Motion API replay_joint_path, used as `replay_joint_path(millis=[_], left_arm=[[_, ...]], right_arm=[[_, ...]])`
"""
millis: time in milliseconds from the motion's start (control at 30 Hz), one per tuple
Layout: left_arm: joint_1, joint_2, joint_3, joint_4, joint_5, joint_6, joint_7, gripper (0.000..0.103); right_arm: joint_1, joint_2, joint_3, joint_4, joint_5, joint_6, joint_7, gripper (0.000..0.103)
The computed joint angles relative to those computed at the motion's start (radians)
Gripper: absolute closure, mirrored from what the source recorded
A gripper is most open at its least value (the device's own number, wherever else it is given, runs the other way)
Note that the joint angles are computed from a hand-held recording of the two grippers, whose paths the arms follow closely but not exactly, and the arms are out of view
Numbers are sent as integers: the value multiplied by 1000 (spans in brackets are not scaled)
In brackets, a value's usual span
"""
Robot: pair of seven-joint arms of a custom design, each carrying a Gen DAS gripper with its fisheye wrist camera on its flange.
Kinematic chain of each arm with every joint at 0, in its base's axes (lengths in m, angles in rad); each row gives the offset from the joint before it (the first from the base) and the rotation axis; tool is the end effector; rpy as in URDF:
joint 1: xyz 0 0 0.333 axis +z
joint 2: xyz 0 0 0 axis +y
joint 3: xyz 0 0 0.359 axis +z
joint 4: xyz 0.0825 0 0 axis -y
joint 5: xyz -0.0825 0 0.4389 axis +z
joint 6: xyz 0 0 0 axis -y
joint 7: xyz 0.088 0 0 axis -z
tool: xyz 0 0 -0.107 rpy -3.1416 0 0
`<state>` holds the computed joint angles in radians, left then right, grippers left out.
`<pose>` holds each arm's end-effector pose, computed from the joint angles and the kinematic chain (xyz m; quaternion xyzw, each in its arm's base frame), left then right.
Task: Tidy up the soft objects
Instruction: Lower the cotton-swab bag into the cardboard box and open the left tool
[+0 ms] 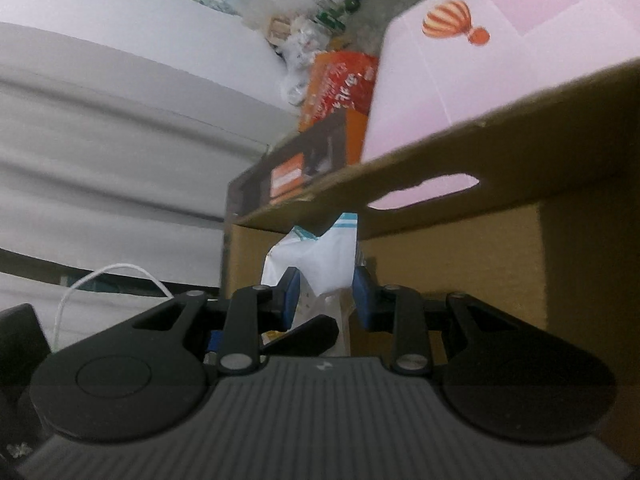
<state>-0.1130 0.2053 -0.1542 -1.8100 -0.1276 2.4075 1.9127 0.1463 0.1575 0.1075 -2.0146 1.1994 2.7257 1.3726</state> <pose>0.6841 -0.1807 0.4898 -0.4900 0.8470 -0.1812 0.0980 0.6520 0.1306 0.4300 -0.4384 0.7896 0.1138 0.4140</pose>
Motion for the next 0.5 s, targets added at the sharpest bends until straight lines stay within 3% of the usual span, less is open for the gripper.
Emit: replay_joint_path(millis=[200, 500], left_arm=[[0, 0, 6, -34, 22, 42, -4, 40], [12, -31, 4, -56, 7, -4, 27, 40]], right_arm=[[-4, 64, 11, 28, -58, -4, 42, 73], [-17, 84, 43, 11, -79, 25, 103, 74]])
